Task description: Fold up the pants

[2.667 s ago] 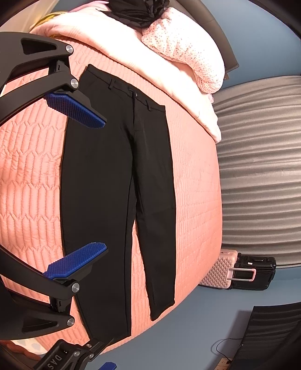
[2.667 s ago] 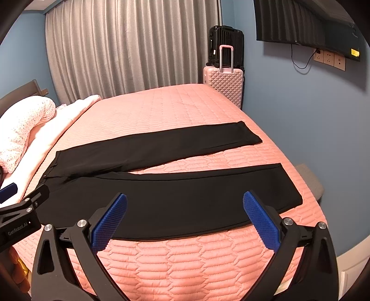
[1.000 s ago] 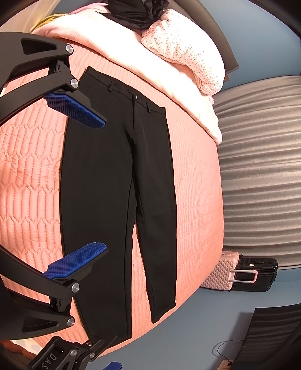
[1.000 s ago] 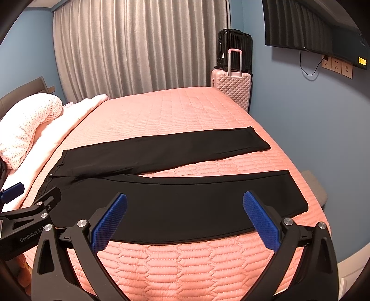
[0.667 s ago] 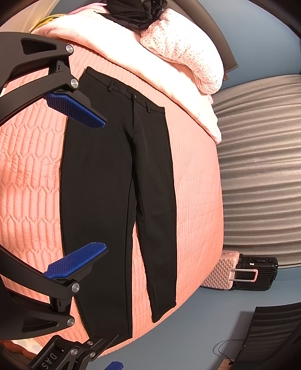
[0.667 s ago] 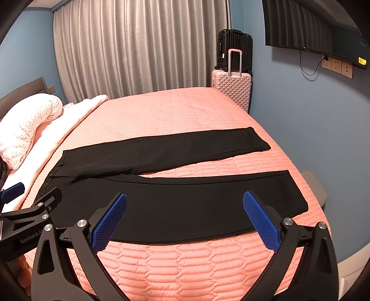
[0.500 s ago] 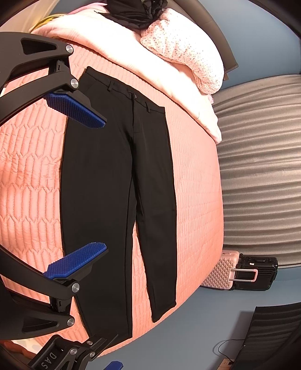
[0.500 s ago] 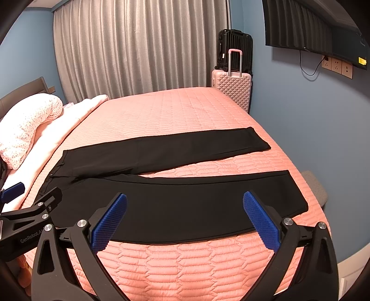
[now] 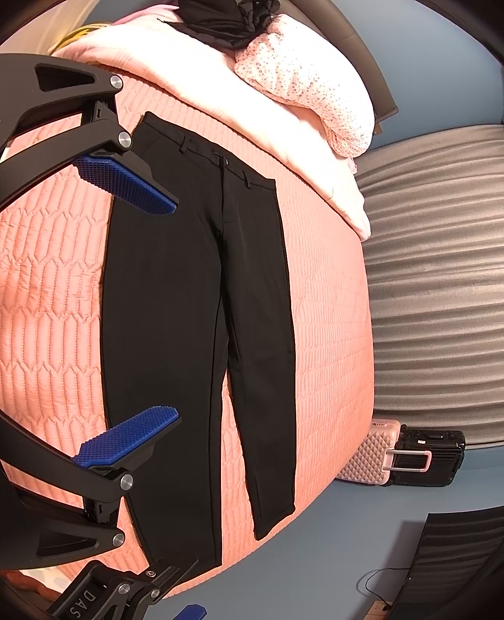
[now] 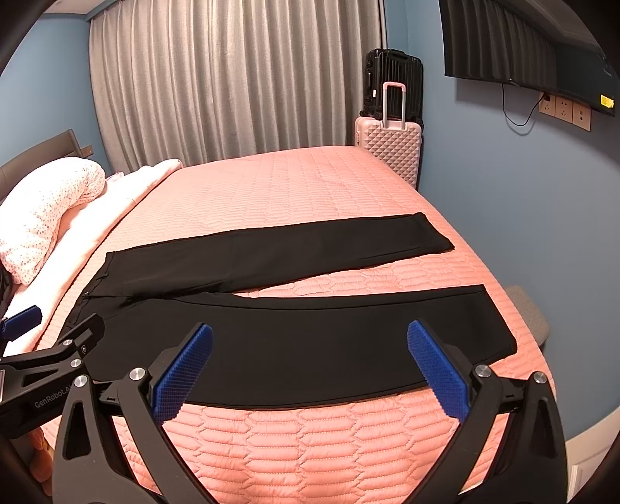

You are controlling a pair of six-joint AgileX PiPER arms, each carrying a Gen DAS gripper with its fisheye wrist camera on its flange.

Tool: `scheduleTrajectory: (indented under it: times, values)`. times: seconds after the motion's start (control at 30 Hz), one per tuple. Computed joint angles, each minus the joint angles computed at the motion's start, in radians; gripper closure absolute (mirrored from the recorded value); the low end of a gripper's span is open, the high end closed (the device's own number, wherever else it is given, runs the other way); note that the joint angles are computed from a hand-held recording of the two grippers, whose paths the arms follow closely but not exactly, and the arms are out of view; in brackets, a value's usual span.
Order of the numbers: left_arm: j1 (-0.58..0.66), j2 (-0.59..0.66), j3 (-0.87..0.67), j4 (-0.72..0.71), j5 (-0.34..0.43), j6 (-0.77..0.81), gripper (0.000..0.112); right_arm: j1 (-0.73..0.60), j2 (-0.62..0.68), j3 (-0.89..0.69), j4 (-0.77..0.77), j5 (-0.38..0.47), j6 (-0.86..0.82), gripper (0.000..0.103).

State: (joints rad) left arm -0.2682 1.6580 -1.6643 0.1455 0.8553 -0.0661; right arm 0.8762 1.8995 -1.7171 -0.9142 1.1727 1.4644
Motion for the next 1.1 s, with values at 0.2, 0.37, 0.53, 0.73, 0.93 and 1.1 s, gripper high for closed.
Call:
scheduleTrajectory:
  times: [0.2,0.37,0.53,0.73,0.93,1.1]
  values:
    - [0.001,0.003,-0.002,-0.001,0.002,0.004,0.014,-0.007,-0.008,0.006,0.011,-0.014,-0.008,0.005]
    - [-0.002,0.015,-0.019,0.006,0.018,0.001,0.014,-0.024,-0.027,0.028,0.027,-0.051,-0.010,0.005]
    - [-0.003,0.025,-0.028,0.002,0.028,0.006,0.014,-0.034,-0.039,0.041,0.038,-0.079,-0.012,0.005]
    - [-0.003,0.021,-0.020,0.022,0.023,-0.011,0.014,-0.039,-0.035,0.027,0.039,-0.081,-0.047,0.005]
    - [-0.018,0.009,0.011,0.091,-0.026,-0.045,0.014,-0.058,-0.056,0.055,-0.112,-0.049,-0.086,0.005]
    - [0.032,0.055,-0.015,-0.008,-0.067,-0.001,0.015,-0.339,-0.095,0.154,0.080,-0.289,-0.282,0.005]
